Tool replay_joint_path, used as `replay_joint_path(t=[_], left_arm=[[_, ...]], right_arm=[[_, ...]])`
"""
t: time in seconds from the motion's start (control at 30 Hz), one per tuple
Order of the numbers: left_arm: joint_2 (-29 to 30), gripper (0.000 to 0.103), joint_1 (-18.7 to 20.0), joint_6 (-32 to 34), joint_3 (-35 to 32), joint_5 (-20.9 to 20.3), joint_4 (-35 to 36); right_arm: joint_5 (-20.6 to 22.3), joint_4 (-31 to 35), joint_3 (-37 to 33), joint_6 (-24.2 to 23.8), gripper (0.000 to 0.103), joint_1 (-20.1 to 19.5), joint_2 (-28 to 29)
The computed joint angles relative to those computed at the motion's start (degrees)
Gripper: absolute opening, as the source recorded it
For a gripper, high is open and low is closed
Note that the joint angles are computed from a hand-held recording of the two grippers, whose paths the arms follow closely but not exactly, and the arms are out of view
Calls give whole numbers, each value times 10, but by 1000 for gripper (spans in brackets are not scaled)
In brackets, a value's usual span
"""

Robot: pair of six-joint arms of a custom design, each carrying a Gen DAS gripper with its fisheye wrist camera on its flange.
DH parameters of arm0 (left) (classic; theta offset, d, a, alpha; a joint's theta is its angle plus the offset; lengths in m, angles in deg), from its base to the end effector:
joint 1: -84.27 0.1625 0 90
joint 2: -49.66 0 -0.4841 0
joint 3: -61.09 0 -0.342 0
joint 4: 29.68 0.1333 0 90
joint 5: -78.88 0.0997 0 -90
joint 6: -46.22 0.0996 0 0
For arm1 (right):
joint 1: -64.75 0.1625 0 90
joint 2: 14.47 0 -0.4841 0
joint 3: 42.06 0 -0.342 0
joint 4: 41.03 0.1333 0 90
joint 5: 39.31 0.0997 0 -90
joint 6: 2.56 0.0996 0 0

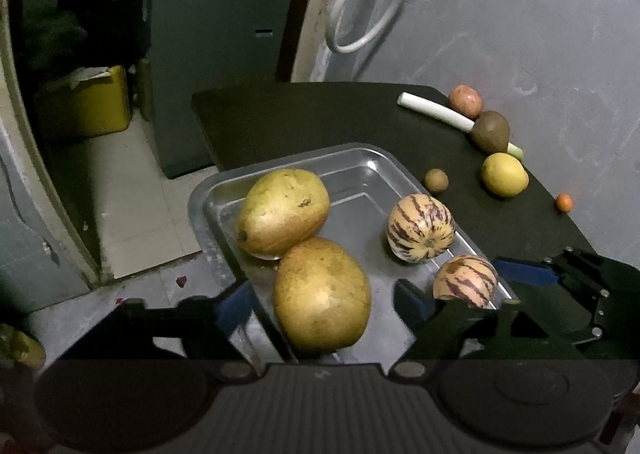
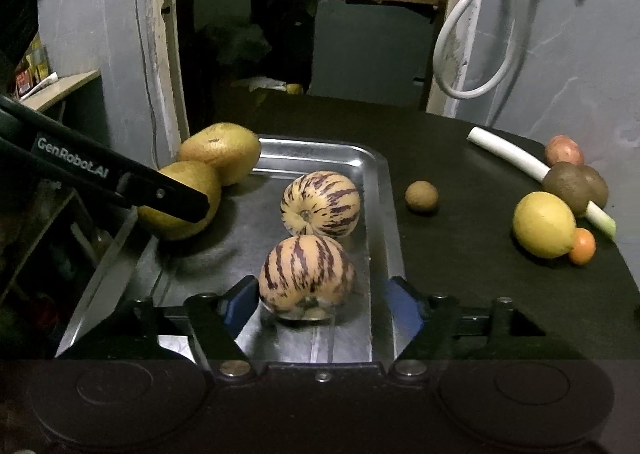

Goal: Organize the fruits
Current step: 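Lower the pear into the tray and open the left tool while the right tool releases its melon beside it, then withdraw both tools from the tray toward the lemon and oranges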

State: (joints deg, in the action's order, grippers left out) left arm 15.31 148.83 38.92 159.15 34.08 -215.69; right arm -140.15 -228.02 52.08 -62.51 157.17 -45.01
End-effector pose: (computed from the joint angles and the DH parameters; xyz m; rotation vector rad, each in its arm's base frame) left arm -0.1049 -0.6953 0.1230 0.0917 2.3910 -0.9387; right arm 0.1443 -0.7006 0.0753 1.3035 -2.2988 0.5739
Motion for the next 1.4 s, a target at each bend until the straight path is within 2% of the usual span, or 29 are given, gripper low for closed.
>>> replay_joint_path(t=[0.1,0.23,0.27,0.4,0.6,0.83,1.13,1.4], left_arm=[[-8,88,-5,-17,13,-1,-7],[-11,101,-15,-36,30,7,-25],[-11,102,-17,-40,33,10,-32],[-6,102,-28,-65,36,10,-38],[25,102,-45,-45,8,-7,-22],[75,102,-64,-9,-49,-40,17],[129,102,-81,-28,-120,-45,85],[169,102,-90,-50,-178,-42,126]], right_arm=[[8,-15,18,9,81,-3,-14],[12,-42,44,34,91,-9,-36],[11,-49,50,43,95,-10,-42],[6,-90,80,77,102,-19,-66],[-34,-166,120,111,102,-37,-97],[-78,-216,146,134,102,-65,-126],[-76,-197,140,147,102,-107,-156],[-49,-153,122,124,102,-128,-172]])
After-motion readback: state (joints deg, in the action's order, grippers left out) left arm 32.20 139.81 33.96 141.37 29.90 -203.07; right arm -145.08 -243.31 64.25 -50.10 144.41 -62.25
